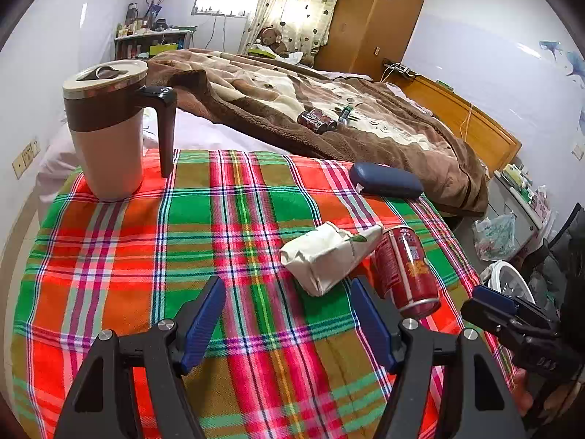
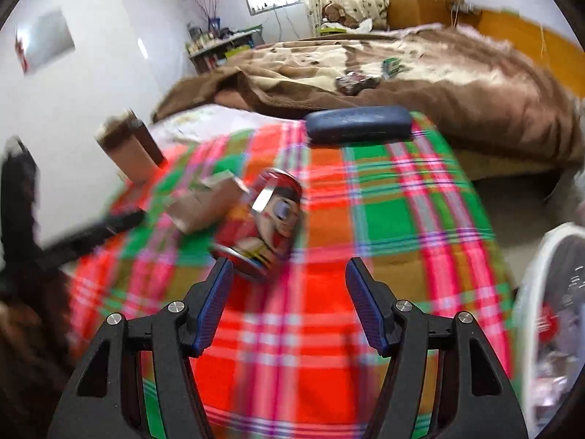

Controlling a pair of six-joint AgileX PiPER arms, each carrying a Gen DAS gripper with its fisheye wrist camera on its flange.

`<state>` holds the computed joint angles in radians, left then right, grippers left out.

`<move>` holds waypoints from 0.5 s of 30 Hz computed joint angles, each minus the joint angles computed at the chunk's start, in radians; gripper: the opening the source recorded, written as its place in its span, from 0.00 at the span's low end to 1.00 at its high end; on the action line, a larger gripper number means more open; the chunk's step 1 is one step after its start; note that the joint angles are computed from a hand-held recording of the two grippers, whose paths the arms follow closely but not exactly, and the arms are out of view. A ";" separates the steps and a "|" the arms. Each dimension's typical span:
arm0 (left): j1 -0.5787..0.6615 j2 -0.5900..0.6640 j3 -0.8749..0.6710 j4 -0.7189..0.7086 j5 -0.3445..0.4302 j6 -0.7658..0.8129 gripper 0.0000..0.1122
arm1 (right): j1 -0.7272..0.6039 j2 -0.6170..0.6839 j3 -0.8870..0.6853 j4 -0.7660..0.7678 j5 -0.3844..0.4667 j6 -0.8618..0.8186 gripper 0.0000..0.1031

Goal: Collect trash
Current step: 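Grasp the red cartoon can with the right tool while the left tool grasps the white cloth bag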

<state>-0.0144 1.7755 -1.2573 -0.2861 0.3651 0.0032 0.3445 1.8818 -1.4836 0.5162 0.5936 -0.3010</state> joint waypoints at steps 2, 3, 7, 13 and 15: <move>0.002 0.009 -0.011 -0.020 0.005 0.016 0.63 | 0.031 0.062 -0.086 -0.043 0.014 0.063 0.63; 0.004 0.011 -0.014 -0.028 0.009 0.025 0.63 | 0.043 0.099 -0.137 -0.071 0.033 0.100 0.64; 0.015 0.021 -0.033 -0.054 0.020 0.053 0.66 | 0.079 0.224 -0.310 -0.223 0.116 0.272 0.64; 0.012 0.077 -0.111 -0.048 0.054 0.074 0.67 | 0.061 0.274 -0.359 -0.283 0.175 0.323 0.64; 0.006 0.112 -0.162 -0.058 0.080 0.100 0.67 | 0.044 0.264 -0.331 -0.257 0.155 0.287 0.58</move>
<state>-0.0087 1.8874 -1.4189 -0.3445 0.4452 0.1032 0.3883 2.1460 -1.8151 0.2595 0.7489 -0.0139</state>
